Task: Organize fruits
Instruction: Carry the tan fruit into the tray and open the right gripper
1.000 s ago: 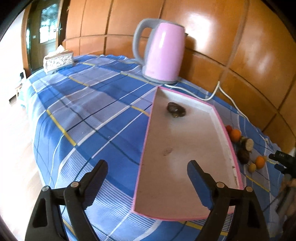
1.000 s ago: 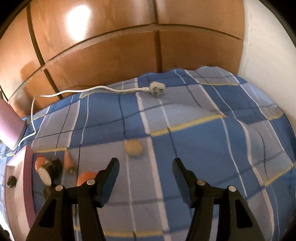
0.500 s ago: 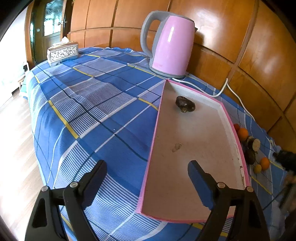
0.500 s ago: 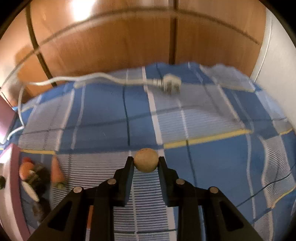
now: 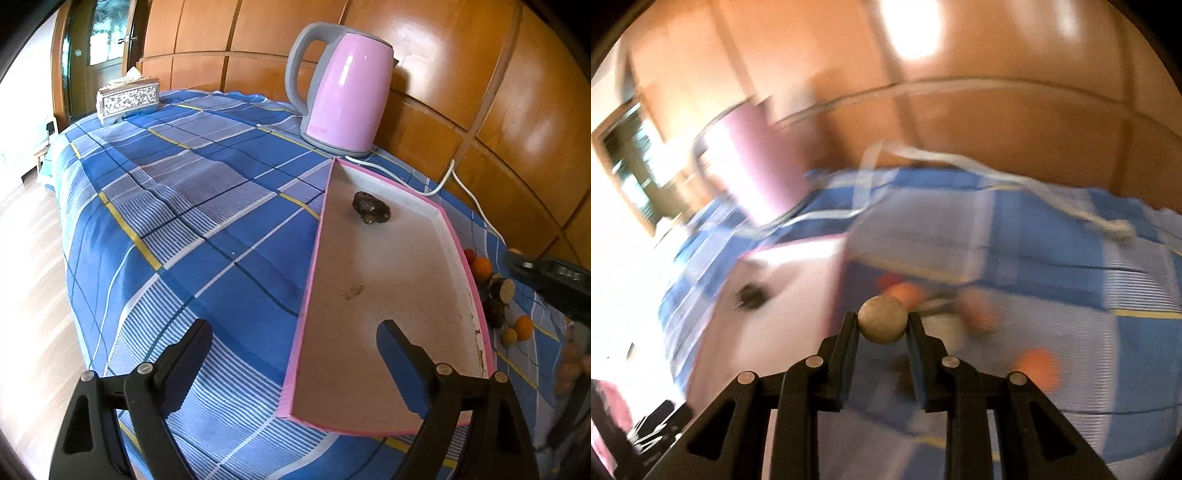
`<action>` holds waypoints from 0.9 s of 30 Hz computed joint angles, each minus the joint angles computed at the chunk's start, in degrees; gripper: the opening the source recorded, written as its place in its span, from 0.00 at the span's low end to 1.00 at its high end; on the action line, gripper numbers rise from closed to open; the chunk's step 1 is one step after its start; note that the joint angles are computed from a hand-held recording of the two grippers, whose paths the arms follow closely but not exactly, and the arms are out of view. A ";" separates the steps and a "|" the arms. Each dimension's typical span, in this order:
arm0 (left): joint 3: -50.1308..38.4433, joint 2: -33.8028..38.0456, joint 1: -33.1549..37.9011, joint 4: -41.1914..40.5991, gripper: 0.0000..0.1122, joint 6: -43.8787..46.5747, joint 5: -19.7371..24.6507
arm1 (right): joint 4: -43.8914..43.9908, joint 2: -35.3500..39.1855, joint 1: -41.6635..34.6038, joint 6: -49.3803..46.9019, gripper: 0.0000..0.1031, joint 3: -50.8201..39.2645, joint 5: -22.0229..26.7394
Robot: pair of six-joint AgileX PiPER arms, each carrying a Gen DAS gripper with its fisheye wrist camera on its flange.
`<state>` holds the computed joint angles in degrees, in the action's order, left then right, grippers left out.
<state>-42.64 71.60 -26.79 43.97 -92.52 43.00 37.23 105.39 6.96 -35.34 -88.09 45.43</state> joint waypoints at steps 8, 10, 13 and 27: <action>1.13 -0.82 1.37 -0.81 0.81 0.64 -1.24 | -8.78 5.03 11.46 7.38 0.25 -4.64 -0.24; 1.27 -0.85 1.58 -1.02 0.81 0.81 -1.47 | -12.18 6.09 12.94 10.43 0.26 -5.66 -1.20; 1.40 -0.86 1.88 -1.31 0.81 0.95 -1.82 | -13.56 5.95 12.91 11.96 0.31 -5.32 -1.93; 0.17 -0.69 -0.71 -0.18 0.81 0.48 -0.14 | -6.79 -5.49 2.43 4.61 0.35 10.88 -11.64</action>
